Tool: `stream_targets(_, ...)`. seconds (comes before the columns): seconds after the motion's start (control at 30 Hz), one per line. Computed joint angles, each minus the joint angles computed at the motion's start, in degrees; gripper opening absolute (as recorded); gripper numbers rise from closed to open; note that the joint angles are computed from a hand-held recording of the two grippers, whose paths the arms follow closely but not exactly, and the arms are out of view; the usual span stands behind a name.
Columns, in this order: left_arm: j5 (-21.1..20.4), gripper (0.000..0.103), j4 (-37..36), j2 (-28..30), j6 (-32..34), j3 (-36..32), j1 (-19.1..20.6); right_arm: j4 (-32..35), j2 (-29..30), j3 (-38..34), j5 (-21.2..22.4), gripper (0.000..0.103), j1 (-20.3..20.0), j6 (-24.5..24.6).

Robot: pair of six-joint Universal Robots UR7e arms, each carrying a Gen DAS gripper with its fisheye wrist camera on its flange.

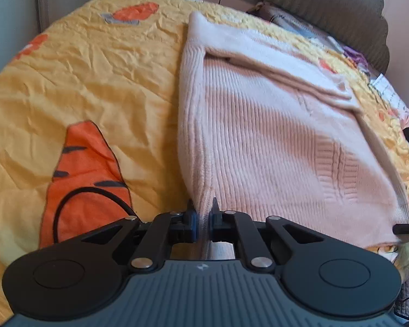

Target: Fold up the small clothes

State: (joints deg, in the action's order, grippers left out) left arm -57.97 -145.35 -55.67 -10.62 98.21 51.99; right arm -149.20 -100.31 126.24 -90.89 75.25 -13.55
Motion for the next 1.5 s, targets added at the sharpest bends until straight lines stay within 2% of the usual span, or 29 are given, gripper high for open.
stream_targets(0.07,0.40,0.007,-1.65,-1.38,0.37,0.62,-0.26,0.81,-1.79,-0.28,-1.27,0.011,1.03,-0.99)
stream_targets(0.2,0.76,0.007,2.85,-0.09,-1.55,-0.55,0.92,4.06,-4.44,-0.66,-3.07,0.011,-0.42,-1.03)
stream_targets(0.3,-1.17,0.008,2.31,-0.03,-2.39,-0.19,1.89,3.17,-4.34,0.66,0.55,0.013,-2.31,-0.49)
stream_targets(0.37,-2.96,0.012,2.44,-0.51,-2.11,-0.10,2.32,1.82,-4.98,1.42,3.61,0.025,-3.78,2.05)
stream_targets(0.4,-3.98,0.015,3.22,-0.70,-2.13,-0.31,2.54,1.99,-5.23,1.30,4.08,0.042,-4.26,4.03)
stream_targets(0.43,-4.88,0.026,3.98,-0.71,-2.38,-0.62,2.78,2.12,-5.51,1.25,5.09,0.054,-4.79,5.14)
stream_targets(0.47,-5.62,0.042,4.24,-0.54,-2.68,-0.84,2.98,1.32,-5.68,1.46,6.84,0.057,-5.34,6.19)
stream_targets(0.5,-6.63,0.049,3.14,-0.40,-2.52,-0.61,3.17,1.25,-6.30,1.57,8.83,0.057,-6.23,6.57)
stream_targets(0.53,-7.17,0.060,1.70,-0.19,-2.48,-0.23,3.11,0.54,-6.60,1.64,10.51,0.057,-6.91,7.15)
stream_targets(0.57,-6.51,0.061,0.61,0.17,-2.45,0.17,2.57,-0.69,-6.54,1.70,11.62,0.057,-7.18,7.64)
stream_targets(0.63,-4.12,0.057,-0.32,1.09,-0.66,0.44,1.53,-1.47,-5.10,0.91,10.18,0.057,-5.92,7.67)
stream_targets(0.67,-3.06,0.031,-1.11,1.40,0.11,0.70,1.08,-1.18,-3.81,0.16,7.75,0.057,-4.62,7.73)
stream_targets(0.7,-2.33,0.016,-0.02,1.79,0.21,0.11,0.93,-0.93,-2.64,-0.33,5.81,0.056,-3.59,7.51)
stream_targets(0.73,-1.35,0.010,0.36,1.96,-0.23,-0.12,0.80,-1.44,-1.64,-0.37,4.29,0.044,-2.77,6.68)
stream_targets(0.77,-1.74,0.009,0.67,1.88,-0.34,-0.33,0.91,-2.00,-0.81,-0.29,3.15,0.031,-2.08,5.32)
stream_targets(0.8,-1.64,0.008,1.15,1.79,0.18,-0.63,0.93,-1.20,-0.17,-0.62,2.33,0.013,-1.61,4.49)
stream_targets(0.83,-1.54,0.008,1.61,1.76,0.80,-1.06,0.82,-1.66,0.18,-0.44,1.46,0.013,-1.13,3.72)
stream_targets(0.9,-5.09,0.008,0.79,1.33,1.87,-2.00,1.32,-2.52,0.03,-0.12,2.36,0.013,-1.16,2.94)
stream_targets(1.07,-17.78,0.008,-4.65,1.67,-1.94,-7.01,4.76,-2.22,-1.89,-2.36,16.89,0.013,-3.54,4.39)
stream_targets(1.17,-21.59,0.008,-7.69,4.23,-4.39,-12.04,6.34,-4.89,-0.69,-5.61,25.89,0.013,-3.93,5.23)
stream_targets(1.27,-23.21,0.008,-9.98,8.93,-6.12,-19.57,7.54,-9.92,3.79,-10.47,29.90,0.013,-3.19,6.06)
stream_targets(1.33,-22.25,0.008,-9.53,12.83,-6.73,-25.78,7.86,-13.15,7.85,-14.47,31.20,0.013,-2.82,8.08)
stream_targets(1.5,-19.94,0.008,-3.10,23.86,-5.64,-43.37,8.83,-16.70,19.22,-26.76,30.91,0.013,-2.06,11.56)
